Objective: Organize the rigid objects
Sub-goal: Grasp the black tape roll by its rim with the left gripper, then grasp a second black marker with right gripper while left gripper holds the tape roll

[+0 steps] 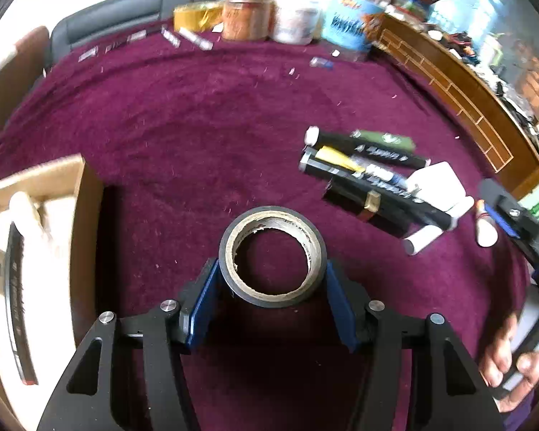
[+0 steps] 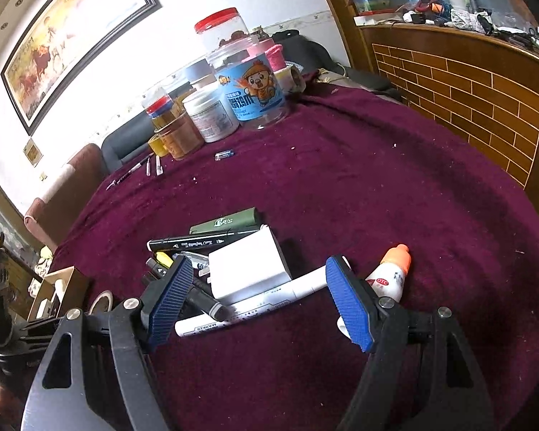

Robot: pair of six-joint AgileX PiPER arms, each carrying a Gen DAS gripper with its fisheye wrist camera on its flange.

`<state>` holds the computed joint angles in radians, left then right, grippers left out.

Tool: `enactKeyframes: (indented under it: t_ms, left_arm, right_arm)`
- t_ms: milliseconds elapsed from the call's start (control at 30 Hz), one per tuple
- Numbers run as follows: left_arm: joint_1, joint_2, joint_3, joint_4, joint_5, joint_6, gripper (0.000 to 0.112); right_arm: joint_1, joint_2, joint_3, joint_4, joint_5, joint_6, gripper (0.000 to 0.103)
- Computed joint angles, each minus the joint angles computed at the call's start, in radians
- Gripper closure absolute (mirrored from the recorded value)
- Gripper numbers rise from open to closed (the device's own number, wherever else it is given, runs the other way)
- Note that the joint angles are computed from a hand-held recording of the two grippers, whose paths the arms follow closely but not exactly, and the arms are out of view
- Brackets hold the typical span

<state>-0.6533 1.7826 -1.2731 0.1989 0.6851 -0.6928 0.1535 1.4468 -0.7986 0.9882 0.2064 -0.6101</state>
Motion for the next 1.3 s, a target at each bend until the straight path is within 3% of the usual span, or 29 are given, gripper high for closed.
enactKeyframes:
  t_ms: [67,133,200,333,467,600,633,733,933,1133,1300]
  left_arm:
    - [-0.019,-0.021,0.028,0.028,-0.015,-0.033,0.061]
    - [-0.025,-0.063,0.072,-0.025,-0.048,-0.016,0.061]
    - [-0.060,-0.113,0.114,0.028,-0.057,-0.073,0.061]
    - [-0.134,-0.216,0.200,0.121,-0.035,-0.187,0.061]
    - [-0.157,-0.240,0.254,0.140,-0.013,-0.230,0.061]
    - [-0.138,-0.271,0.336,0.084,-0.074,-0.206,0.061]
    - [-0.137,-0.286,0.355,0.093,-0.103,-0.217,0.060]
    - [-0.118,-0.301,0.380,0.043,-0.147,-0.178,0.060]
    - [-0.087,-0.353,0.447,-0.069,-0.232,-0.090,0.060]
    - [-0.128,-0.396,0.468,0.035,-0.214,-0.207,0.060]
    - [-0.151,-0.443,0.484,0.106,-0.182,-0.275,0.060]
  right_arm:
    - [-0.009,-0.003,0.008,0.129,0.018,-0.133,0.027]
    - [-0.045,-0.006,0.012,0.320,0.107,-0.324,0.027]
    - [-0.080,0.002,-0.005,0.403,0.226,-0.386,0.027]
    - [-0.078,0.141,-0.193,0.286,0.454,-0.255,0.027]
    - [0.012,0.311,-0.388,0.018,0.491,0.011,0.026]
    - [0.019,0.422,-0.432,0.125,0.754,-0.086,0.025]
    - [0.018,0.425,-0.418,0.148,0.781,-0.109,0.025]
    - [0.019,0.359,-0.337,0.163,0.713,-0.133,0.025]
    - [0.028,0.249,-0.283,0.041,0.560,-0.027,0.025]
    - [0.218,0.201,-0.314,-0.320,0.406,0.273,0.029]
    - [0.383,0.237,-0.342,-0.750,0.333,0.657,0.061]
